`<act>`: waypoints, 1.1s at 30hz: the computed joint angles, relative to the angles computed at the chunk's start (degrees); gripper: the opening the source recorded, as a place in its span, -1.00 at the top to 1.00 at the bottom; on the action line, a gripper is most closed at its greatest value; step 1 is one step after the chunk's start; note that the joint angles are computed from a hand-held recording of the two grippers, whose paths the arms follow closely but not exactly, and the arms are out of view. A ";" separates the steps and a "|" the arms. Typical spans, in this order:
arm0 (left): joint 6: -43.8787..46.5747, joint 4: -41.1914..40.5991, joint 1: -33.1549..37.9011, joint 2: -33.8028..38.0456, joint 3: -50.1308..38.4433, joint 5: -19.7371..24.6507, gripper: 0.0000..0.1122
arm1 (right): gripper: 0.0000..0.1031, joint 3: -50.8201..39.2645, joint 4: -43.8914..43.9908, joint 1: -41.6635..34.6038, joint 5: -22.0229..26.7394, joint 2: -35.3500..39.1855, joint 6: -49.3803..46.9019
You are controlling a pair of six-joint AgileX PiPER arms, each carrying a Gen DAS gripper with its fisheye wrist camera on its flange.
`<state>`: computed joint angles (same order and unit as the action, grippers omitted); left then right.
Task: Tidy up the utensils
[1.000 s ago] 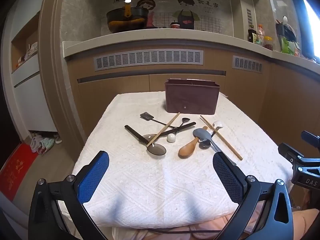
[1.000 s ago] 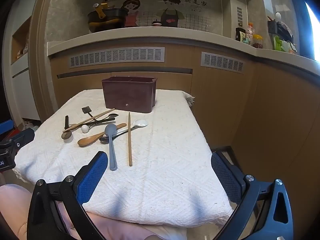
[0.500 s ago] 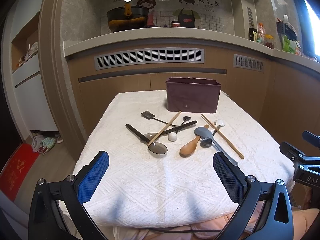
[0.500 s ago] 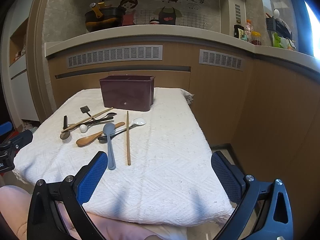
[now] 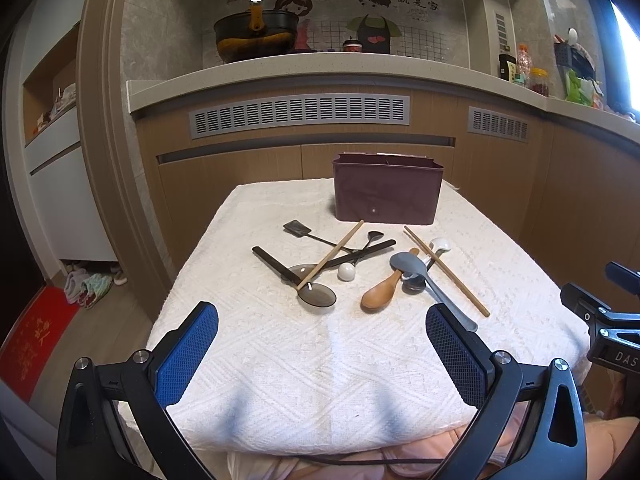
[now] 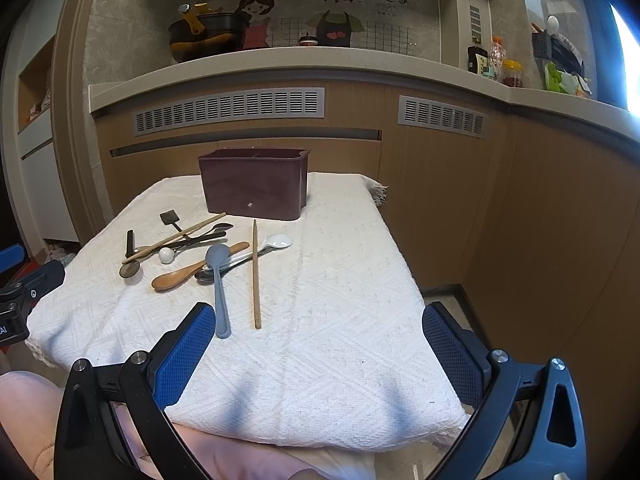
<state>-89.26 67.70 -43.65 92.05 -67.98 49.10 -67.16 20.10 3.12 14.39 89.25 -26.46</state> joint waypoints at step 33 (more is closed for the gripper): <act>0.53 -0.98 0.52 0.22 0.23 -0.14 -0.83 | -1.00 0.14 0.75 0.03 0.45 0.32 -0.66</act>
